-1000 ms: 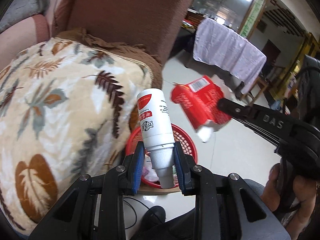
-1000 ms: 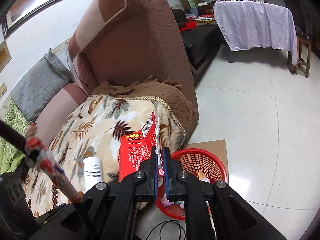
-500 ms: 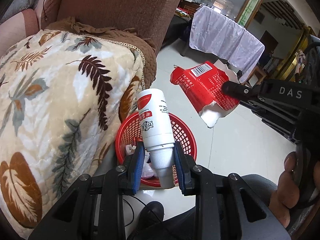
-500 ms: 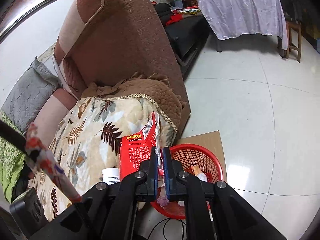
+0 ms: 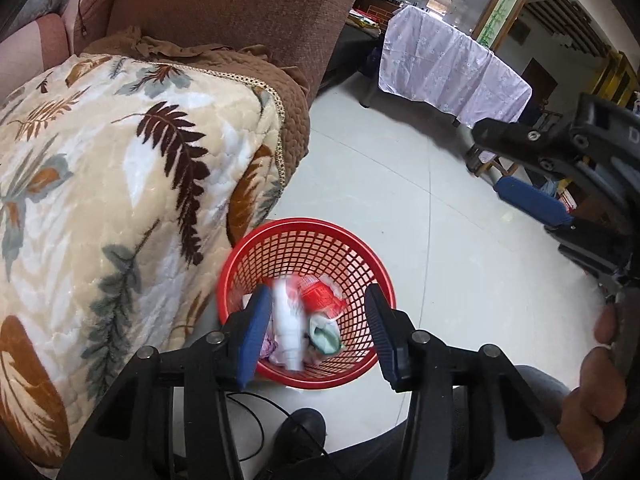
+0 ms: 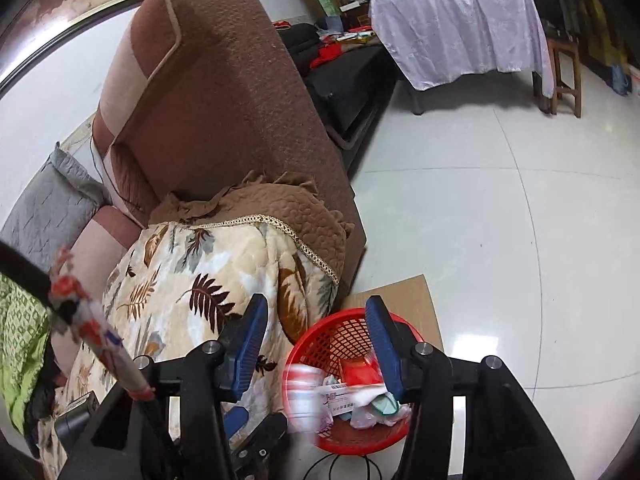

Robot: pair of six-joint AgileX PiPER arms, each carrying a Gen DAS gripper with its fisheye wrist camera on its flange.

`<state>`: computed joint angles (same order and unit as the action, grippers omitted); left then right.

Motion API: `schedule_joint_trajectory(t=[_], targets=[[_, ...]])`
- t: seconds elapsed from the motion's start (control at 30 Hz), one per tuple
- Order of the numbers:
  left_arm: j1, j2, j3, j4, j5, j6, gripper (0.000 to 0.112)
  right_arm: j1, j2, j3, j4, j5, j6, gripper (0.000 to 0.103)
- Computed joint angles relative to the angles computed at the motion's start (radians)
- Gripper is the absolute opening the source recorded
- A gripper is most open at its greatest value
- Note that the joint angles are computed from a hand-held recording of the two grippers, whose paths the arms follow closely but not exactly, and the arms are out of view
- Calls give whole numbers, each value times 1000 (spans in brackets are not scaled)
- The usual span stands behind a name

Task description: Collect trash

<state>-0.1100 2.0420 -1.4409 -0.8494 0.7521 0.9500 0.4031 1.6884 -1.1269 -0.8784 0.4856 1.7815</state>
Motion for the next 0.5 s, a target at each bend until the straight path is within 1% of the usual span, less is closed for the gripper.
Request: schedule_joint_trajectory(t=[0.03, 0.1, 0.13, 0.2, 0.23, 0.3, 0.33, 0.43, 0.5], targets=[[4, -1, 1, 2, 2, -3, 48, 9, -4, 4, -32, 10, 31, 56], [15, -11, 7, 7, 7, -7, 48, 18, -14, 17, -86, 16, 85, 65], [26, -25, 20, -3, 3, 11, 48, 29, -18, 21, -118, 33, 118, 66], [41, -59, 54, -15, -26, 37, 55, 35, -27, 37, -162, 31, 159, 67], [48, -79, 72, -16, -43, 44, 61, 40, -29, 39, -173, 35, 167, 67], [71, -115, 104, -46, -57, 79, 64, 51, -28, 34, -177, 57, 160, 67], [80, -132, 116, -51, -63, 86, 67, 58, -28, 30, -173, 68, 150, 67], [101, -184, 159, -53, -100, 107, 82, 72, -27, 20, -143, 86, 111, 69], [110, -217, 191, -65, -141, 134, 84, 77, -22, 6, -100, 90, 58, 76]])
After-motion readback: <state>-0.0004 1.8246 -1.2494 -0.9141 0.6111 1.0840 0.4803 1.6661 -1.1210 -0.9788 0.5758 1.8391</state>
